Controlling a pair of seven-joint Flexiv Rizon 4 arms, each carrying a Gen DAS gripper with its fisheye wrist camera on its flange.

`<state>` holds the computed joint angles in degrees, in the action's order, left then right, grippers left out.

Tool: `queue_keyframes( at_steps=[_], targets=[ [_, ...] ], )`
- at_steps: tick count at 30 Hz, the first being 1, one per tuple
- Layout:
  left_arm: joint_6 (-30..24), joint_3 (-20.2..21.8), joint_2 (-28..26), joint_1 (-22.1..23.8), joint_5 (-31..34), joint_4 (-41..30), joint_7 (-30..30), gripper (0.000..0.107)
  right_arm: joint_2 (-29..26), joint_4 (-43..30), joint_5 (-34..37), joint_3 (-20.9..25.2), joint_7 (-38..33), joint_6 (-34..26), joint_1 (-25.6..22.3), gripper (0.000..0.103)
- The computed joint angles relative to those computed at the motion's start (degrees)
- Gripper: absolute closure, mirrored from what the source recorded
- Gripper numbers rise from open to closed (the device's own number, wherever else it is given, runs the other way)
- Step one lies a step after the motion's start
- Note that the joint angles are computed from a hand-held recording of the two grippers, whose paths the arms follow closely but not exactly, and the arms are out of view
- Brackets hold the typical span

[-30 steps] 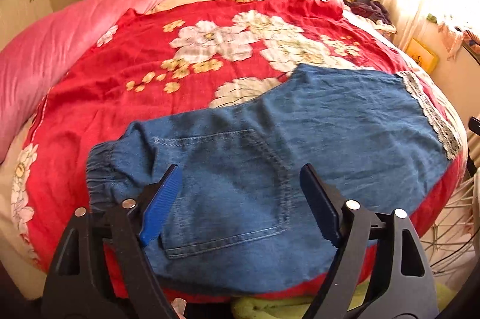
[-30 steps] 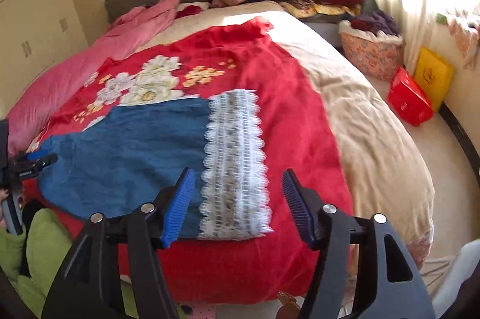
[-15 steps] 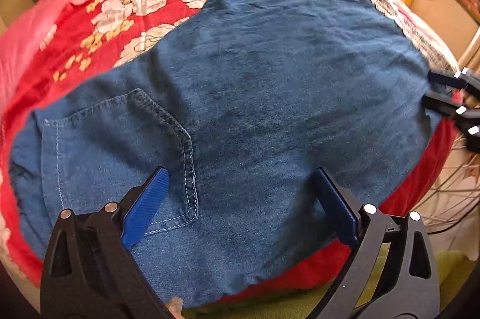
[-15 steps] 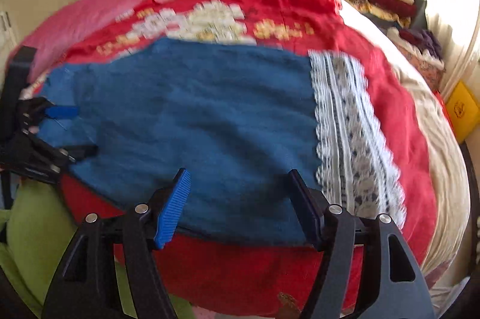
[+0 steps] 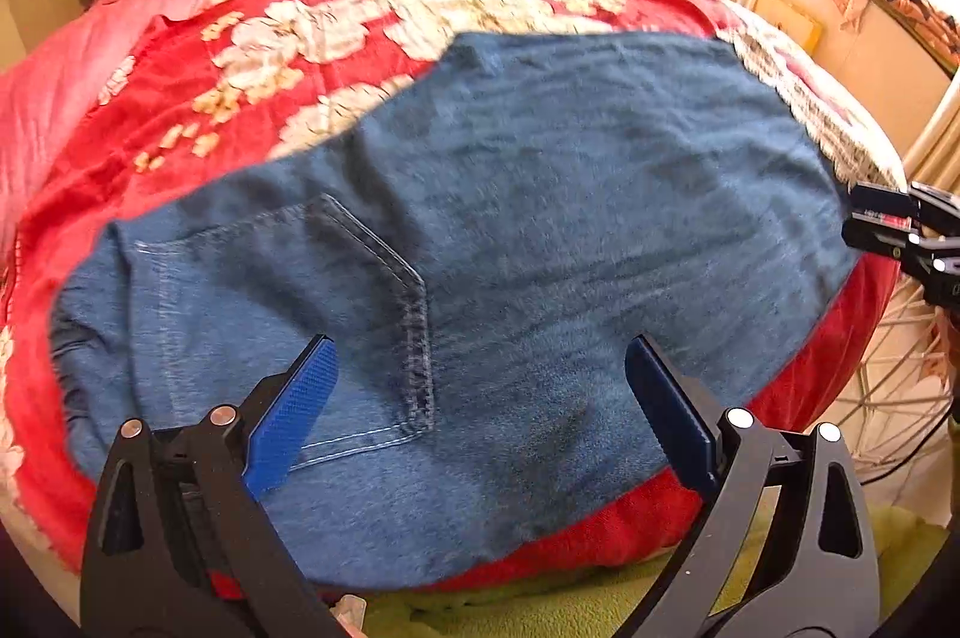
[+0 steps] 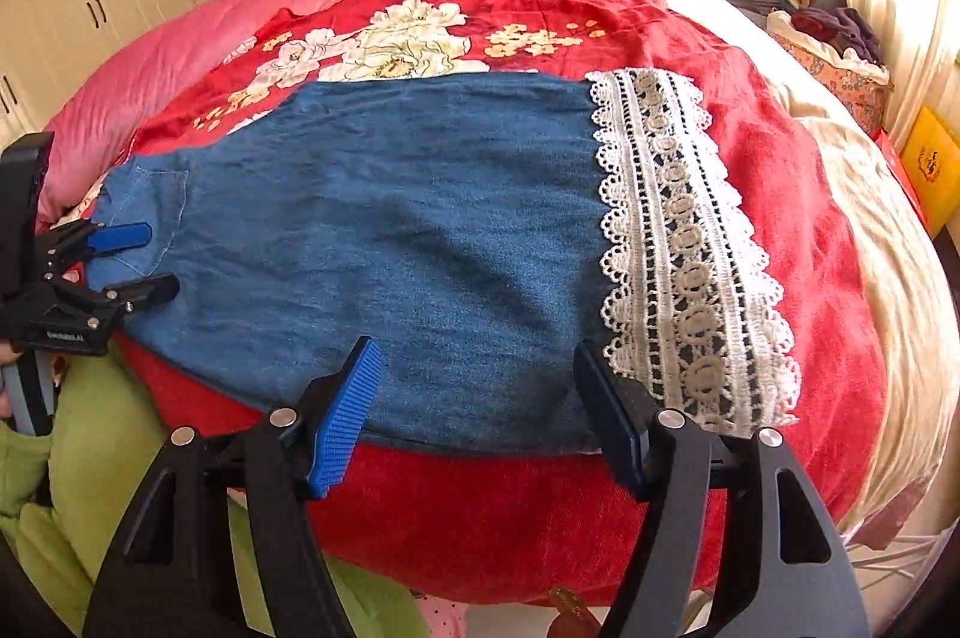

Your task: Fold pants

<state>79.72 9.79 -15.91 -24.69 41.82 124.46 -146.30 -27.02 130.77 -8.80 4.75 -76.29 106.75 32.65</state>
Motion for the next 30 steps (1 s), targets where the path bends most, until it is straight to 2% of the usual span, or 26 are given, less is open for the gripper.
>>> queue_keyframes(
  at_steps=[3,4,5,14,18,23,30],
  targets=[
    [-0.86,0.61,1.57,-0.63,1.43,0.08,-1.84,0.017,1.11,0.81,0.74,-0.5,-0.21,0.84,0.76,0.036],
    [-1.11,0.44,2.05,-0.5,1.89,0.11,-2.35,0.016,1.45,1.08,1.23,-0.92,-0.31,1.28,1.3,0.025],
    [-1.45,0.23,2.56,-0.31,2.35,0.16,-2.88,0.016,1.85,1.42,1.84,-1.4,-0.54,2.01,1.92,0.018],
    [-5.07,-3.94,7.98,2.64,7.71,0.57,-9.12,0.014,5.64,3.43,7.07,-3.95,-4.35,5.05,6.1,0.018],
    [-8.31,-6.76,10.5,3.8,10.17,0.07,-11.62,0.014,7.04,3.93,9.51,-4.01,-6.24,6.26,6.83,0.018],
    [-10.53,-10.07,12.37,5.44,11.23,-0.71,-12.18,0.014,8.72,4.49,13.83,-6.25,-9.78,6.87,9.98,0.018],
    [-12.54,-12.63,12.53,6.31,10.71,-3.17,-10.48,0.014,10.07,4.87,18.05,-6.67,-12.61,7.65,10.37,0.017]
  ],
)
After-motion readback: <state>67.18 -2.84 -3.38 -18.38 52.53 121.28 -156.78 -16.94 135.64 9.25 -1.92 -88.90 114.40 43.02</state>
